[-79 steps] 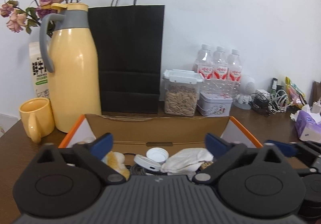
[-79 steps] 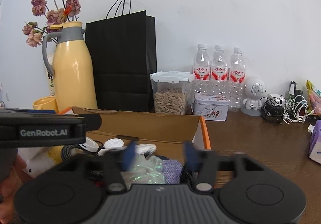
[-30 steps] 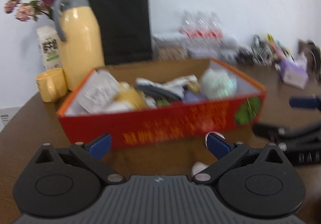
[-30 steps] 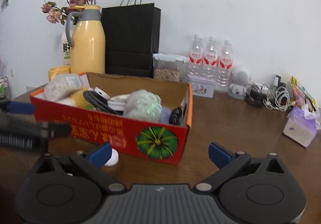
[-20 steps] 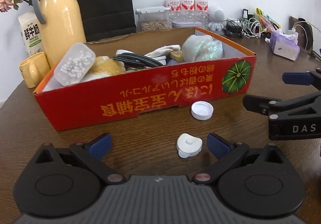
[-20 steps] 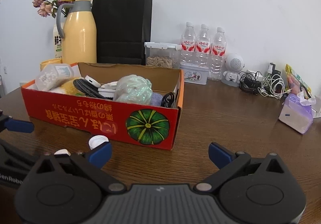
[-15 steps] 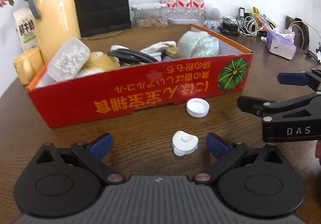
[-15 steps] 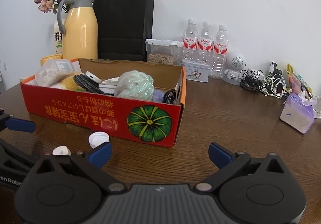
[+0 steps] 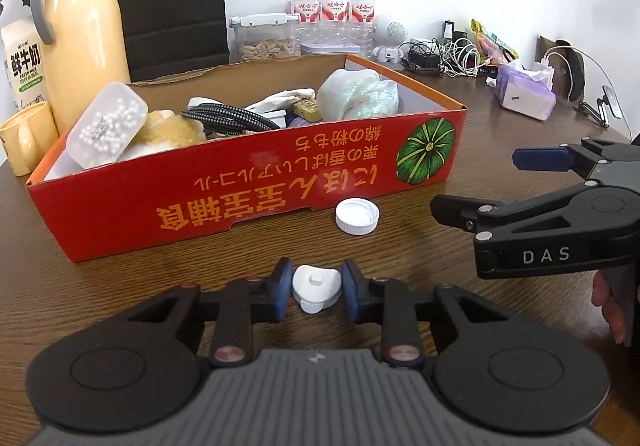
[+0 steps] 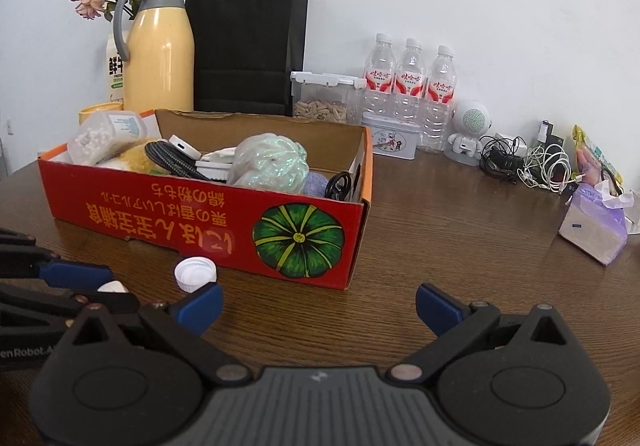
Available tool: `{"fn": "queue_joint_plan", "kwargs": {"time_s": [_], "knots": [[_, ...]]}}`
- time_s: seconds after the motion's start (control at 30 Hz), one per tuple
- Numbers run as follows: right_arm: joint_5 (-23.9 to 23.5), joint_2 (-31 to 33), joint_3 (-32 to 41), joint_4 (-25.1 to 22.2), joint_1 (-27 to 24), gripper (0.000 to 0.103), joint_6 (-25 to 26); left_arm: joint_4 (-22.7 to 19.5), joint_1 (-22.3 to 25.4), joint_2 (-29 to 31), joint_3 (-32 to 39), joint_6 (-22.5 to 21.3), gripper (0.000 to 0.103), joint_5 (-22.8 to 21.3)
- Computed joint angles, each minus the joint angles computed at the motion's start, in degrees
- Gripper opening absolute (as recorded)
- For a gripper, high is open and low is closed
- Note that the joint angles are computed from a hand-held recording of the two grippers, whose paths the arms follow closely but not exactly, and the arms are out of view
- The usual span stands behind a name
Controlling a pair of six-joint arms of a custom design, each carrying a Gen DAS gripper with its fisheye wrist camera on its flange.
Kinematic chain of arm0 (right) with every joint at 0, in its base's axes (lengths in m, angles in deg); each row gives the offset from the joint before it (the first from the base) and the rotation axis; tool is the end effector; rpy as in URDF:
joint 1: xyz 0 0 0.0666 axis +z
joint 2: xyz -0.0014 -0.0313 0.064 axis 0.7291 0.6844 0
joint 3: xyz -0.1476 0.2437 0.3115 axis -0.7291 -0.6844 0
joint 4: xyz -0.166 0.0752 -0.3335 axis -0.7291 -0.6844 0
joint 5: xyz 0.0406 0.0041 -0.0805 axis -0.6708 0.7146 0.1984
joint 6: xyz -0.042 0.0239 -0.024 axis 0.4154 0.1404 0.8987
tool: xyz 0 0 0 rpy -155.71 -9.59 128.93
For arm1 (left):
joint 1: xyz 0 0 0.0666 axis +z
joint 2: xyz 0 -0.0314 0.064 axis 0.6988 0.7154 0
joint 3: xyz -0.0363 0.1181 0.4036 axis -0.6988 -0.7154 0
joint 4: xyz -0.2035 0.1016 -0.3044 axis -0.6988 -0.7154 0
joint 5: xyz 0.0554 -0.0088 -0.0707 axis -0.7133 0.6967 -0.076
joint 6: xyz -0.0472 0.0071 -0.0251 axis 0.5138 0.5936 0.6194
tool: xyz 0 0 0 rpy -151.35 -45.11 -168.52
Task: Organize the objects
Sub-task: 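Grasp a white cap with the left gripper while the right grasps another white cap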
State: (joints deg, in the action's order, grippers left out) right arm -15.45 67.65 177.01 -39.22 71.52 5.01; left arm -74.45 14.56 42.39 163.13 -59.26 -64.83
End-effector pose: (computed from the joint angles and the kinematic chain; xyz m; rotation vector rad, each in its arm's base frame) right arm 0.6089 0.2741 0.4015 -0.3778 2.0789 0.1042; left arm 0.5855 -0.3260 0.4022 0.2480 2.2252 -0.1231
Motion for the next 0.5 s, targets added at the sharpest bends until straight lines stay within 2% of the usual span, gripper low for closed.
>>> {"fn": "queue_joint_plan", "kwargs": {"time_s": [0.23, 0.5], "knots": [[0.2, 0.4, 0.8, -1.0, 0.0, 0.103, -0.1, 0.2, 1.2, -0.5, -0.2, 4.0, 0.027, -0.8], [-1.8, 0.9, 1.5, -1.6, 0.9, 0.103, 0.2, 3.0, 3.1, -2.5, -2.5, 8.0, 0.027, -5.1]]}}
